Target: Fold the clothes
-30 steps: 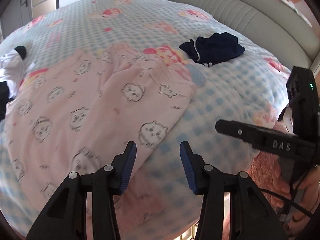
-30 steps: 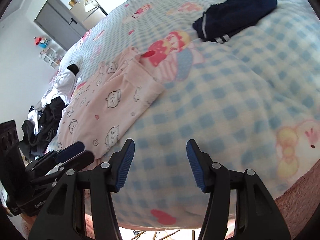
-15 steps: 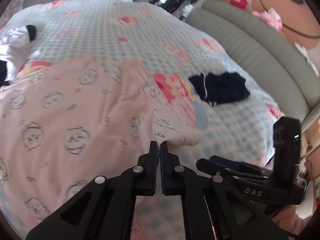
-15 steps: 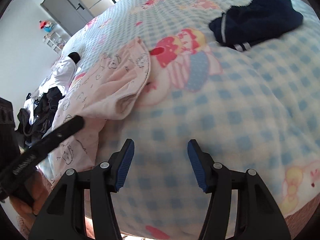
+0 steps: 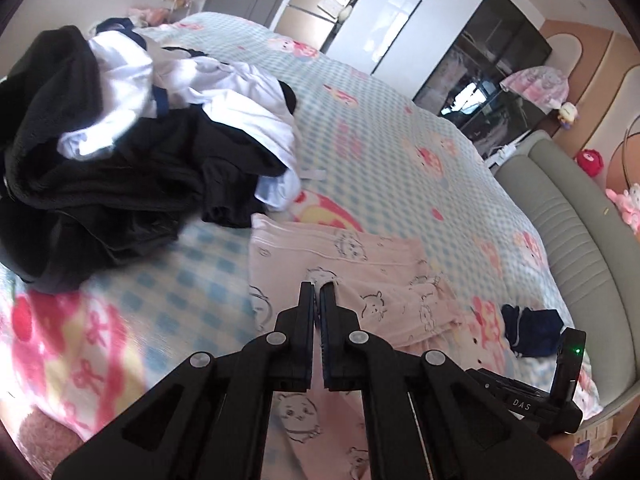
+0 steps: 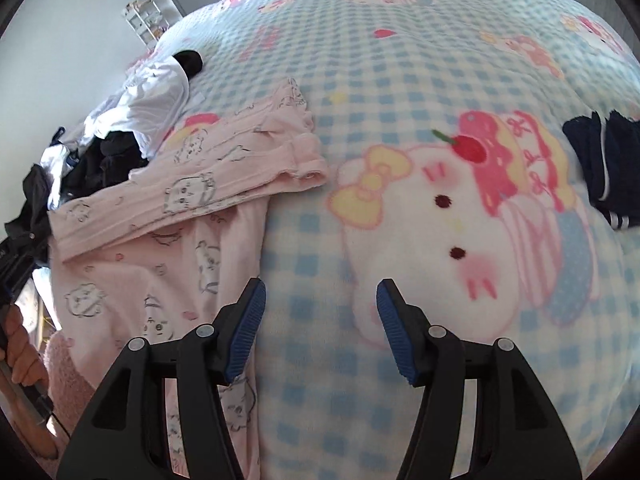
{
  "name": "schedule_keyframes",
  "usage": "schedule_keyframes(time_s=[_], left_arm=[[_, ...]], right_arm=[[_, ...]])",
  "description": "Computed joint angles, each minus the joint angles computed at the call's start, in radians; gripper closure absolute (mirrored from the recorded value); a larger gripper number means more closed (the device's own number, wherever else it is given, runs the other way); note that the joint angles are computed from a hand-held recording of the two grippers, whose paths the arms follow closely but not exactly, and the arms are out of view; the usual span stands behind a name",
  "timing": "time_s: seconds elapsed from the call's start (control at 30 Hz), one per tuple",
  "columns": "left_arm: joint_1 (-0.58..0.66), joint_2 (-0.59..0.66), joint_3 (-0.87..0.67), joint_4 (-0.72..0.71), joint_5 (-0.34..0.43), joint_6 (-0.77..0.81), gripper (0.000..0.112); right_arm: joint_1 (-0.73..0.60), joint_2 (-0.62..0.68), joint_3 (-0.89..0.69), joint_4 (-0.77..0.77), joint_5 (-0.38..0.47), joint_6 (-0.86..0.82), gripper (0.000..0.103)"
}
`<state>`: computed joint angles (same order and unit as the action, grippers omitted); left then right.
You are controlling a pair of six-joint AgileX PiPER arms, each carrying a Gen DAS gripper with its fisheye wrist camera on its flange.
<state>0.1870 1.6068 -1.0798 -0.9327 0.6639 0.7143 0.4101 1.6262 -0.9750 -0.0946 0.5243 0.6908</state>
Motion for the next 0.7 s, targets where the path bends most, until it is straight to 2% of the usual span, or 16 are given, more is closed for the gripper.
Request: schedule_keyframes(time_s=[0.1, 0.2, 0.3, 0.37, 0.43, 0.5, 0.53, 0.6, 0.7], left_arm=[[0.019, 0.060, -0.052, 0.052, -0.018, -0.047, 0.109], [0.032, 0.150, -0.140, 0.105, 0.094, -0.025, 0.104], [-0.016, 0.113, -0.092, 0.186, 0.016, 0.025, 0.099], [-0.020, 0.089, -0.050, 0.152, -0.001, 0.119, 0.093], [-0.008, 0.102, -0.044, 0.103, 0.046, 0.194, 0.086], [-0.012, 0.143, -0.076, 0.121, 0.110, 0.197, 0.086], [-0.026, 0.158, -0.095, 0.151, 0.106, 0.174, 0.086], [-0.072, 0.182, -0.139, 0.256, 0.050, 0.080, 0.086], [-0.079, 0.222, -0.228, 0.352, -0.037, -0.092, 0.086]], right_arm=[[-0.010, 0.078, -0.083, -0.033, 0.042, 0.024, 0.044], [-0.007, 0.120, -0.157, -0.043, 0.049, -0.031, 0.044], [0.011, 0.201, -0.286, -0.038, 0.137, -0.153, 0.044], [0.019, 0.271, -0.371, -0.021, 0.194, -0.244, 0.044], [0.018, 0.328, -0.447, -0.003, 0.237, -0.315, 0.044], [-0.007, 0.345, -0.479, 0.029, 0.220, -0.336, 0.044], [-0.019, 0.354, -0.496, 0.046, 0.212, -0.347, 0.044], [-0.042, 0.373, -0.530, 0.081, 0.198, -0.369, 0.044], [-0.063, 0.365, -0.553, -0.012, 0.143, -0.236, 0.044]])
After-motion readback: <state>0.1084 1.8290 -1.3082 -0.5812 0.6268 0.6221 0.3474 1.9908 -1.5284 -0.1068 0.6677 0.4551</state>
